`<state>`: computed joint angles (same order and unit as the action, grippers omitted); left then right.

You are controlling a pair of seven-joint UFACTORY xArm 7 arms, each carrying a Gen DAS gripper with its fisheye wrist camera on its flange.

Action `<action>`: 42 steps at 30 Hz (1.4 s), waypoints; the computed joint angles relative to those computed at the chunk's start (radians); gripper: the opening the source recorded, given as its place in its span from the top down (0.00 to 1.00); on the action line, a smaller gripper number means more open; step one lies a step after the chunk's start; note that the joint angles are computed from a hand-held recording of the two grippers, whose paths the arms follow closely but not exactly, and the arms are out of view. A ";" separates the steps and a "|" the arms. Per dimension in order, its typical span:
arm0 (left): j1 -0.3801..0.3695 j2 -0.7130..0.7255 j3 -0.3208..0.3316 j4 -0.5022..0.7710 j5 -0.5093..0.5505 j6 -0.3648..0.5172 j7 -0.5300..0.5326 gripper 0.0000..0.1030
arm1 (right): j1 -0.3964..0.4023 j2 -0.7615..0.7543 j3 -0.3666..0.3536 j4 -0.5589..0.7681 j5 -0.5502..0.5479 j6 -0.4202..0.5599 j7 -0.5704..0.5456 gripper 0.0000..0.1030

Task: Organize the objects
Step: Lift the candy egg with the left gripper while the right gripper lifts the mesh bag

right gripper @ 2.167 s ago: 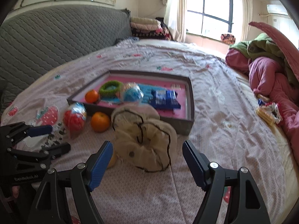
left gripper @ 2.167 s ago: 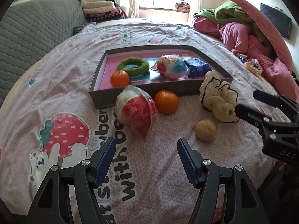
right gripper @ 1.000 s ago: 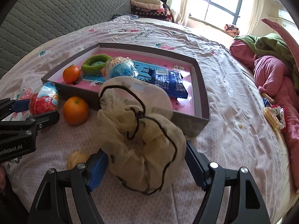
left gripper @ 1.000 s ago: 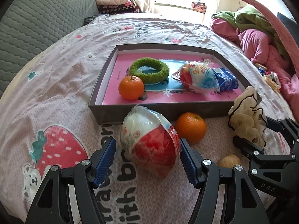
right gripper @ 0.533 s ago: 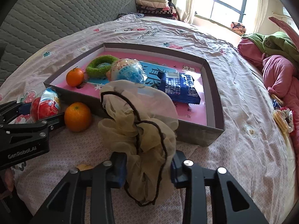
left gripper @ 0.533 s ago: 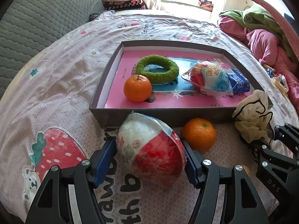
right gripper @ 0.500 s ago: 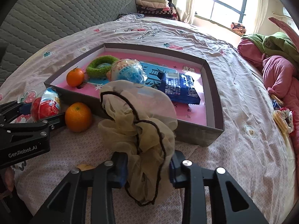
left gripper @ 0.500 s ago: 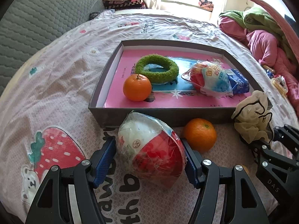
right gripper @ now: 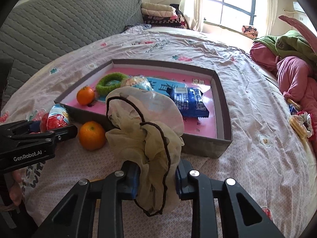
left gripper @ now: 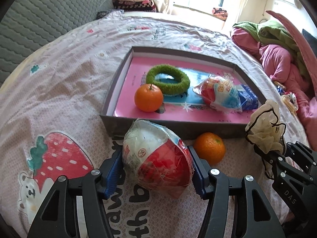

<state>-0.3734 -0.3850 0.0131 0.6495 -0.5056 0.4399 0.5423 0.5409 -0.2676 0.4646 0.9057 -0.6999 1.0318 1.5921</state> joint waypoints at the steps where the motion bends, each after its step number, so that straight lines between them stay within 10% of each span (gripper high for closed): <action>1: -0.004 -0.010 0.002 -0.006 -0.006 -0.009 0.008 0.39 | -0.001 -0.005 0.002 -0.002 -0.009 -0.001 0.008 0.72; 21: -0.110 -0.118 0.067 -0.063 0.023 -0.191 0.050 0.39 | -0.046 -0.077 0.099 0.013 -0.210 0.047 0.120 0.72; 42: -0.164 0.052 0.088 0.141 -0.042 -0.243 0.111 0.39 | -0.128 -0.146 0.068 0.026 -0.289 0.065 0.034 0.72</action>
<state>-0.5372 -0.3328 0.1008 0.7903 -0.5474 0.1967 0.6535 0.4126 -0.4137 0.5324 0.9318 -0.9888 1.0966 1.6256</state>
